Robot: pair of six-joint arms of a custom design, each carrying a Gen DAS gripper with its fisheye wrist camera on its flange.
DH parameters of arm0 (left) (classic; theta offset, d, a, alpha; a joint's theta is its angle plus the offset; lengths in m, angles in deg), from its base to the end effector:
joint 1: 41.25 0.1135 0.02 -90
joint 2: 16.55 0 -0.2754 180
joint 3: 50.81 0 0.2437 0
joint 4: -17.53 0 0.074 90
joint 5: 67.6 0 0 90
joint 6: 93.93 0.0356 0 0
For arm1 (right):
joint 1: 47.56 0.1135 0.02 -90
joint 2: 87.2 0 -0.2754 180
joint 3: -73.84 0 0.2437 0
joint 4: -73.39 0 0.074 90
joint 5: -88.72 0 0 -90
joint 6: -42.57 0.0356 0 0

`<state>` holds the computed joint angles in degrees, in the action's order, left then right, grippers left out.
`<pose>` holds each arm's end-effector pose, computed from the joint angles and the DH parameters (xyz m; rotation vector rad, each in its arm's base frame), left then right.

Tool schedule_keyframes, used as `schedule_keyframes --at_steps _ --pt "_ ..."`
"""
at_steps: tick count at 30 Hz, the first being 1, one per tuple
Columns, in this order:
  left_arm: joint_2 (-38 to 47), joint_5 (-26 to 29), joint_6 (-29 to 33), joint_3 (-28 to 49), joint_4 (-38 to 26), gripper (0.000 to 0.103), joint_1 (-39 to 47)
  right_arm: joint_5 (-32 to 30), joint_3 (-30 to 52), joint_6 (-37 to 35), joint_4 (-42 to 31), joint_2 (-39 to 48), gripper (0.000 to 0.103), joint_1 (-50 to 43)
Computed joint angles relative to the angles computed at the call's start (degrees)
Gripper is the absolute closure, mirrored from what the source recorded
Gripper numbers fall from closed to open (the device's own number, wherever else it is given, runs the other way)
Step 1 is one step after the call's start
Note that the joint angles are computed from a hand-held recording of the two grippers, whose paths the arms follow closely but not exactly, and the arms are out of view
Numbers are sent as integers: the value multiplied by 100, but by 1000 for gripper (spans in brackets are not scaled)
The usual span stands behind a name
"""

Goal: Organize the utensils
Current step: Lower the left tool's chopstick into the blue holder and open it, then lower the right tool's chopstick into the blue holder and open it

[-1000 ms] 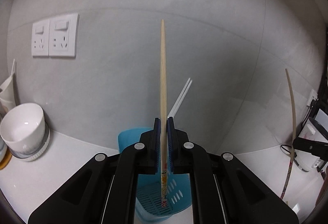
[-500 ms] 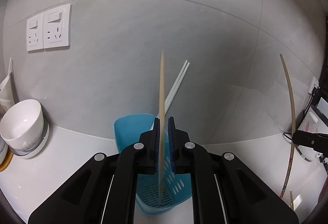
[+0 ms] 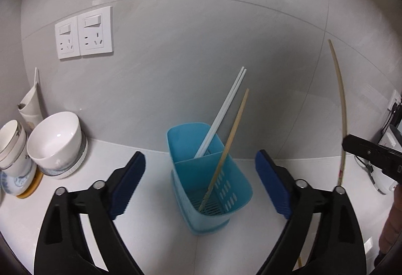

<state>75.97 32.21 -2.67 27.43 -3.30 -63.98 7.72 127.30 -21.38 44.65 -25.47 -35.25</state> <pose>0.3274 -0.1437 0.2658 0.5529 2.1307 -0.3982 0.2141 0.0410 0.2553 0.3509 2.1866 0.1979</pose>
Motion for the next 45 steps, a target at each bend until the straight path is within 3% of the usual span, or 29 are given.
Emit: schedule_keyframes --at_steps 2,10,18,27,45 --pt "-6 -12 -37 159 -272 6 75 -39 81 -35 198 184 97 44" --pt "-164 115 117 335 -955 6 445 -459 503 54 1165 1187 97 97" --pt "-212 89 321 386 -1243 6 665 -205 1028 3 1558 1992 97 443" --pt "-34 199 275 347 -1205 6 833 200 1227 48 2162 2686 97 673" --pt "171 189 329 312 -1126 6 1035 282 1057 235 2218 3388 94 838"
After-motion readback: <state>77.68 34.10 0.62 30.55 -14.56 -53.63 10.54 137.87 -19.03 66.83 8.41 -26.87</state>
